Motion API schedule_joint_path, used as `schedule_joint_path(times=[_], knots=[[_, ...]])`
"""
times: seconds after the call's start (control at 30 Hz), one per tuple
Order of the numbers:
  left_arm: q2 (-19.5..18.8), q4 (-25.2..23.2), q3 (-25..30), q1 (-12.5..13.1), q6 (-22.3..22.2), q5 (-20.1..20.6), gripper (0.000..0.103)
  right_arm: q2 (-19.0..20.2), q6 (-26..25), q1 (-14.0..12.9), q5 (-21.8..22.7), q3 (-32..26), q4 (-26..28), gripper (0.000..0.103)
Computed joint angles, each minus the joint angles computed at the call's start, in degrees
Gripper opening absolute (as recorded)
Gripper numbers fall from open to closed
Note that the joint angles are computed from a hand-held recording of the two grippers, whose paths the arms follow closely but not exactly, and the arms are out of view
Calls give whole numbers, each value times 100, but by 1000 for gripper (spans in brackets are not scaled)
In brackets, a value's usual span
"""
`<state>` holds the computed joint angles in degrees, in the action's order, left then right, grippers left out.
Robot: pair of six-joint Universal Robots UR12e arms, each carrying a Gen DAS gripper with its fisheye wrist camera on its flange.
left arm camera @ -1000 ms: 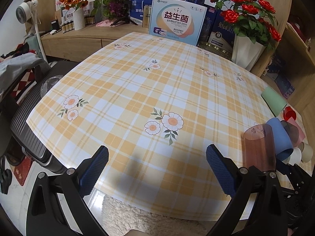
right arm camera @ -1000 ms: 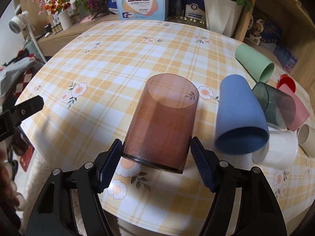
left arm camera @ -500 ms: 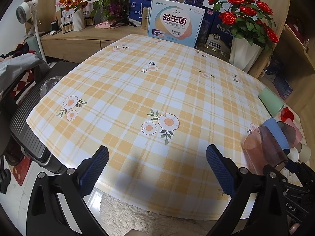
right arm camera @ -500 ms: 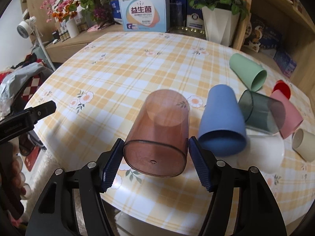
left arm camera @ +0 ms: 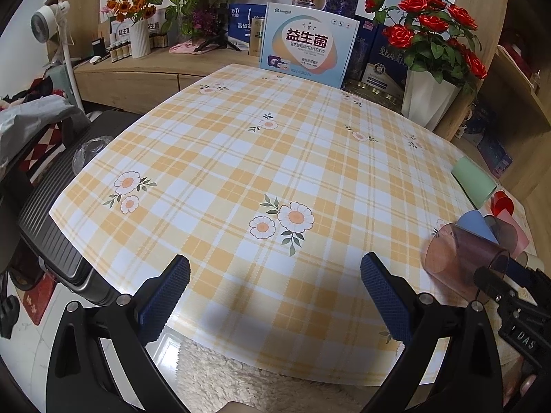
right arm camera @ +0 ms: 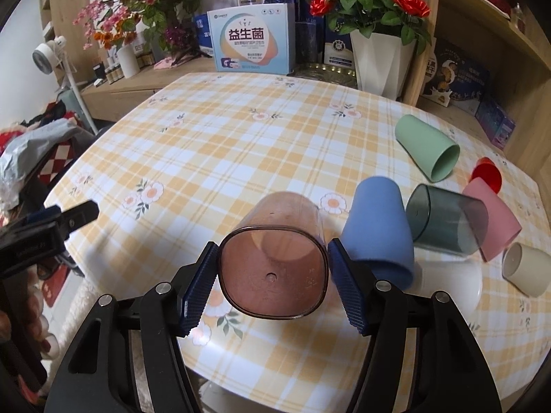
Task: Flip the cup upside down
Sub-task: 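Lower the inverted brown cup onto the table and open the right gripper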
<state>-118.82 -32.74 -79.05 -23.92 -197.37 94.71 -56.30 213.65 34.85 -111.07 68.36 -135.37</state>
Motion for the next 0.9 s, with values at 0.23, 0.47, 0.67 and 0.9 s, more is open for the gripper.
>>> schedule_joint_path(times=[0.23, 0.47, 0.67, 0.9], knots=[[-17, -11, 15, 15, -28, 39, 97, 121, -129, -77, 72, -215, -4, 62], [-27, -13, 25, 34, -30, 99, 97, 280, -227, -147, 73, -490, 154, 62], [-20, 59, 8, 56, -13, 146, 97, 370, -154, -212, 115, -622, 254, 62], [-35, 99, 53, 69, 42, 272, 97, 413, -28, -260, 158, -668, 299, 62]])
